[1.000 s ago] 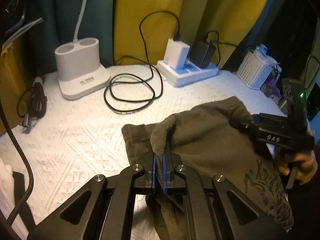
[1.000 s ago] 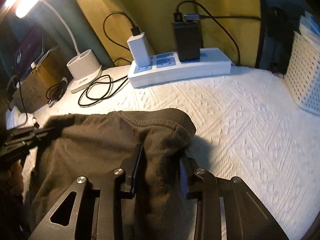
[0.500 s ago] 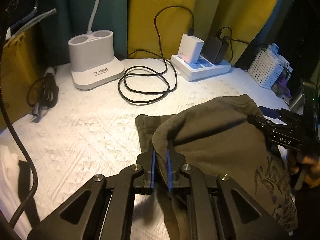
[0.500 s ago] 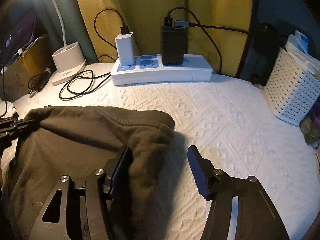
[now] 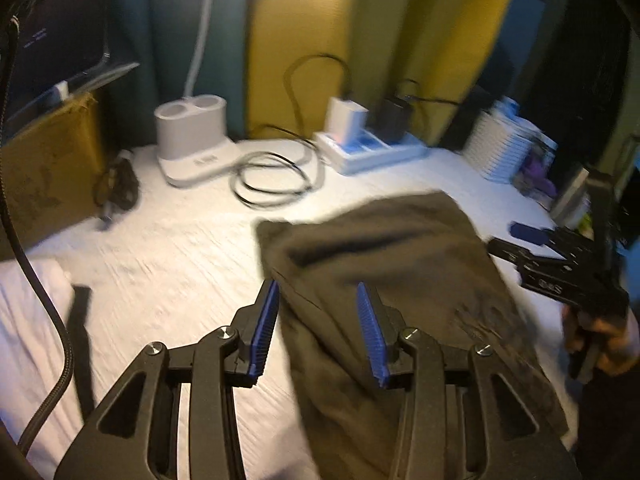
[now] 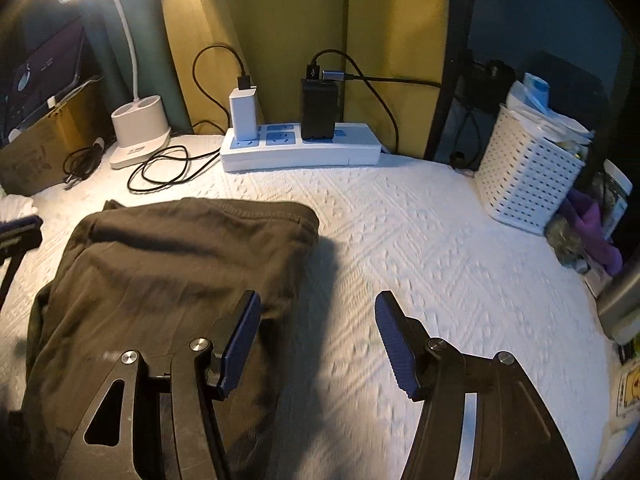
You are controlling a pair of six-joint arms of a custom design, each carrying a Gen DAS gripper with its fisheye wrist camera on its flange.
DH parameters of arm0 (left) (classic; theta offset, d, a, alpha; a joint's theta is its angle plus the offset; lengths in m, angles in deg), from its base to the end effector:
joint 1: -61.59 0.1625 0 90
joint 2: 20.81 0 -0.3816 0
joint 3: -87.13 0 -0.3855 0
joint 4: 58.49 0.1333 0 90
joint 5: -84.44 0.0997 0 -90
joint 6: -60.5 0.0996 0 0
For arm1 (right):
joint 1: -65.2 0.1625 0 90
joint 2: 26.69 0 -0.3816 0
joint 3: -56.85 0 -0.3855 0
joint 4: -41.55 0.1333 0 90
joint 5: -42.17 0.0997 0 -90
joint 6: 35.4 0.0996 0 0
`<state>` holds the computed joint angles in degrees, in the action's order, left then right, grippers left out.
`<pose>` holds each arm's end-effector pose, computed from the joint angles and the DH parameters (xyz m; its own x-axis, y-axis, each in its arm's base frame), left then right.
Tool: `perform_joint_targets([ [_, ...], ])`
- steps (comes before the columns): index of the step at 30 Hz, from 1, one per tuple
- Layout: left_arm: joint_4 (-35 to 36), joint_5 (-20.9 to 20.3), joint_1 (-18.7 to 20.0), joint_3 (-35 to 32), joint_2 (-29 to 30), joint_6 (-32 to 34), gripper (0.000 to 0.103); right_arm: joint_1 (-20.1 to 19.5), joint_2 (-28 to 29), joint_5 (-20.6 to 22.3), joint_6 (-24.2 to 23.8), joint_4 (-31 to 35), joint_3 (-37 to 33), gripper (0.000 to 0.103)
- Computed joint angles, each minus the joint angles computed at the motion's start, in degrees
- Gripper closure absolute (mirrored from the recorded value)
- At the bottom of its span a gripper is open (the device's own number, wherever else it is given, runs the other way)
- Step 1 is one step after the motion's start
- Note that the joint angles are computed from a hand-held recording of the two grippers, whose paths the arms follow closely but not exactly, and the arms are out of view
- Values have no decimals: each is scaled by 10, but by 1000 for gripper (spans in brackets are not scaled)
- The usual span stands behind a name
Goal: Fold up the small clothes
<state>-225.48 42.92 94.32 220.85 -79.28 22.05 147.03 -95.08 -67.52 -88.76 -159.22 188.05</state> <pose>-0.2236 -0.3908 0.0520 -0.8185 0.0910 -0.5672 0.4237 0.7624 -0.4891 0.0343 -0.4627 0.1856 -0.6113 -0.3042 0.7306 -0.6625 0.7017 -0.2622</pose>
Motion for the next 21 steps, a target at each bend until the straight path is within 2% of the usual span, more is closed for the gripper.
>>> perform_joint_targets([
  [6, -23, -46, -39, 25, 14, -31, 63, -9, -40, 12, -7, -17, 51, 41],
  [21, -13, -99, -125, 73, 39, -132, 62, -60, -144, 55, -26, -38, 180, 41],
])
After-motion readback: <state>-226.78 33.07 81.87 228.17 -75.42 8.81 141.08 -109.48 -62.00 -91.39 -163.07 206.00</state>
